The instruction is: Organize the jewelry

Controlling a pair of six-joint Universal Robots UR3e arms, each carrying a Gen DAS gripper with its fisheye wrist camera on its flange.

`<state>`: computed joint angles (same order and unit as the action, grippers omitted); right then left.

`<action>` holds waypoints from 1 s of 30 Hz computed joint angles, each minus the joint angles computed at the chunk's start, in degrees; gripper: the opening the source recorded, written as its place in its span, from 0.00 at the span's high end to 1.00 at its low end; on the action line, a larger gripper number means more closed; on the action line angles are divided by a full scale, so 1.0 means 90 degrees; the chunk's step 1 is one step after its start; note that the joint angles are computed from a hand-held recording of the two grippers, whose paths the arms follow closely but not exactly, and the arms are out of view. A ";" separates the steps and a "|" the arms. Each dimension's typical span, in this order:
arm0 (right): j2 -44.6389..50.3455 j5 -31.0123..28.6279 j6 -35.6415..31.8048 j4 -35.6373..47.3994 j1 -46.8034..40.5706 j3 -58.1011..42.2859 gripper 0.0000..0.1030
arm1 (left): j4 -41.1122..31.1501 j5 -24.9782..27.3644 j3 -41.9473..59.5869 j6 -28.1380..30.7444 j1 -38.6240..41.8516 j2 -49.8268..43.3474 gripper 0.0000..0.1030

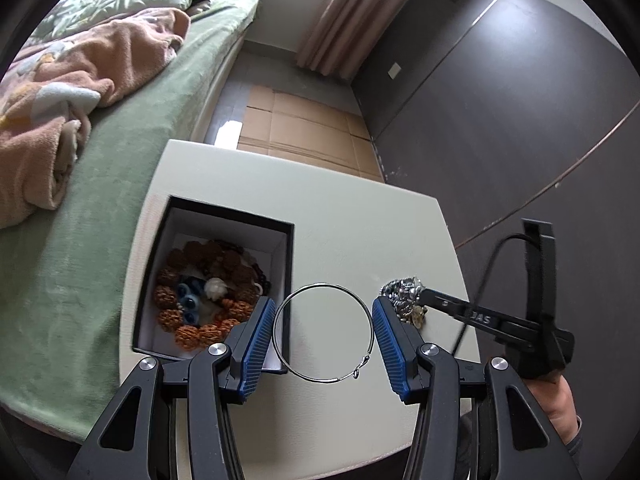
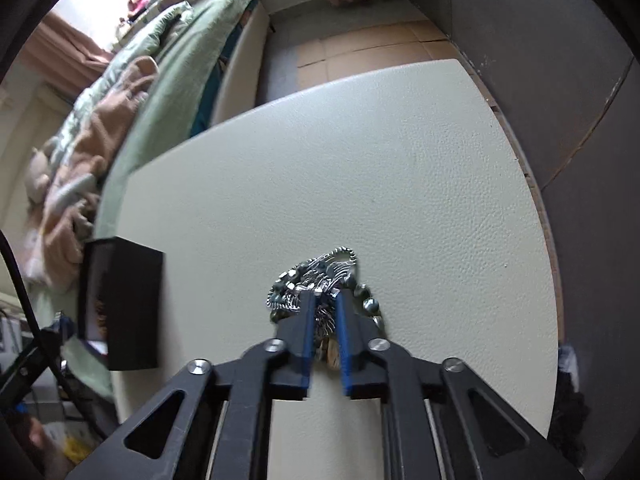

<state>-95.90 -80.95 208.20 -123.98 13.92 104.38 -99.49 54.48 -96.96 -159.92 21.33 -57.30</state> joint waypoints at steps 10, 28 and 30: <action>0.0043 -0.0698 0.0074 0.0532 0.0539 -0.0991 0.98 | -0.1146 -0.0376 0.0244 0.0925 0.0971 0.0357 0.49; 0.1719 -0.1137 -0.0257 0.1152 0.0972 -0.2027 0.63 | -0.2579 -0.0507 0.0437 0.2224 0.2228 0.0589 0.49; 0.1760 -0.1263 -0.0280 0.1111 0.1027 -0.2053 0.65 | -0.2574 -0.0497 0.0404 0.2241 0.2239 0.0588 0.49</action>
